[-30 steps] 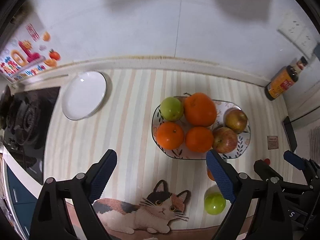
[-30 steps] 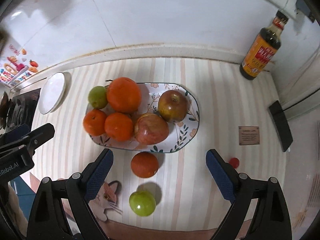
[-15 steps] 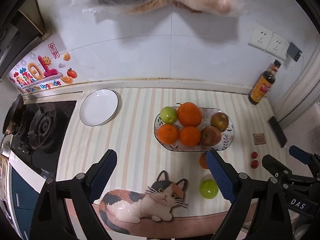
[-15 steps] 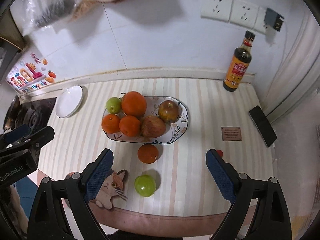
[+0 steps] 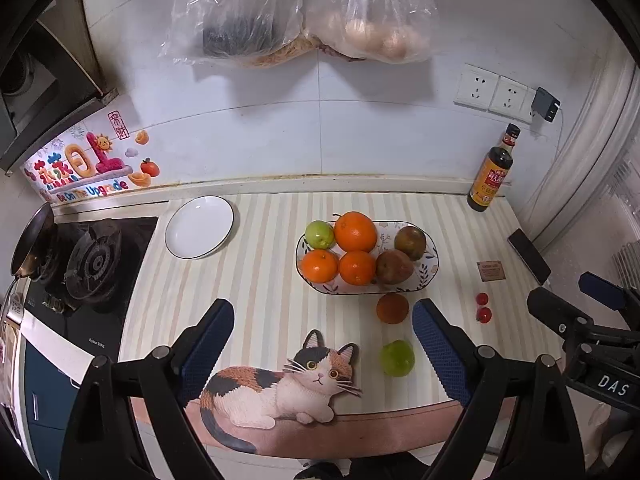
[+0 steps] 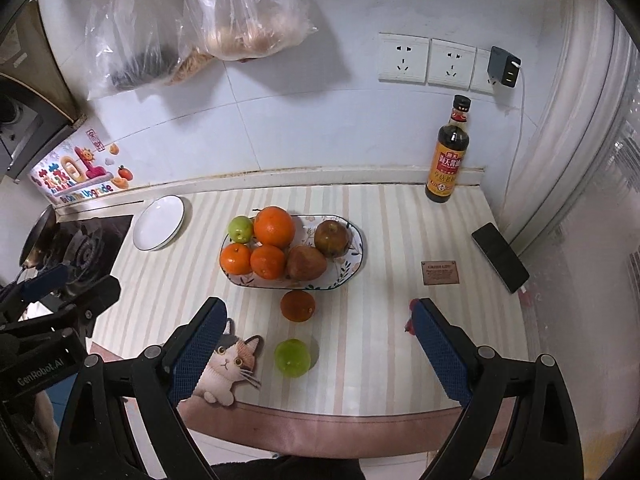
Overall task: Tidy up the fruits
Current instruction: 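Lift both open grippers back from the floral plate, then grasp the green apple with the left gripper while the right gripper grasps the tangerine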
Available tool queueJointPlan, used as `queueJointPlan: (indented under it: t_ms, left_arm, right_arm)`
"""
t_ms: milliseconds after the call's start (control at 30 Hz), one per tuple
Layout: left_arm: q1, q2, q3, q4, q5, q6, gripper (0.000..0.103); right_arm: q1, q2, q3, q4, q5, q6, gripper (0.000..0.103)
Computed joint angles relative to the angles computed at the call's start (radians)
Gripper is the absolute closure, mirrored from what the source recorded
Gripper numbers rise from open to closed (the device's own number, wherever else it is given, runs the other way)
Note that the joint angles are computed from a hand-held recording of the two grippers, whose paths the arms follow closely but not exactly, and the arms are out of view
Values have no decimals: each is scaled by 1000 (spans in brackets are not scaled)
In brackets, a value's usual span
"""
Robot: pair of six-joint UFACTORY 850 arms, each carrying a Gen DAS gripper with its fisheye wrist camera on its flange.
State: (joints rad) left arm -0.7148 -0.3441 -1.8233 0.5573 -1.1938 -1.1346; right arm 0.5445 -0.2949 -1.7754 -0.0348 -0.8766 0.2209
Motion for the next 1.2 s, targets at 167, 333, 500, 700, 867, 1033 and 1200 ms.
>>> queueJointPlan:
  t_ms: [167,333,500,700,867,1033,1200]
  left_arm:
    - [-6,-11,2,-20,-7,-5,11]
    - [1,-36,-22,-34,-5,-5,11]
    - [33,-97,-47,-100,17,39,0]
    - [84,-208,-62,-304,52,167,0]
    - [107,-337,-112,-465,46,294,0]
    - [129,-434,-147,-619,49,407,1]
    - [180,-381,-2,-879,226,478,49]
  right_arm:
    - [-7,10,22,23,11,-4,7]
    - [-27,-8,20,77,19,-30,7]
    - [-63,-53,17,159,24,-76,6]
    - [-116,-133,31,256,3,-148,9]
    - [-149,-227,4,293,-49,-175,37]
    - [-166,-295,-30,313,-91,-195,37]
    - [-175,-364,-83,363,-134,-214,37]
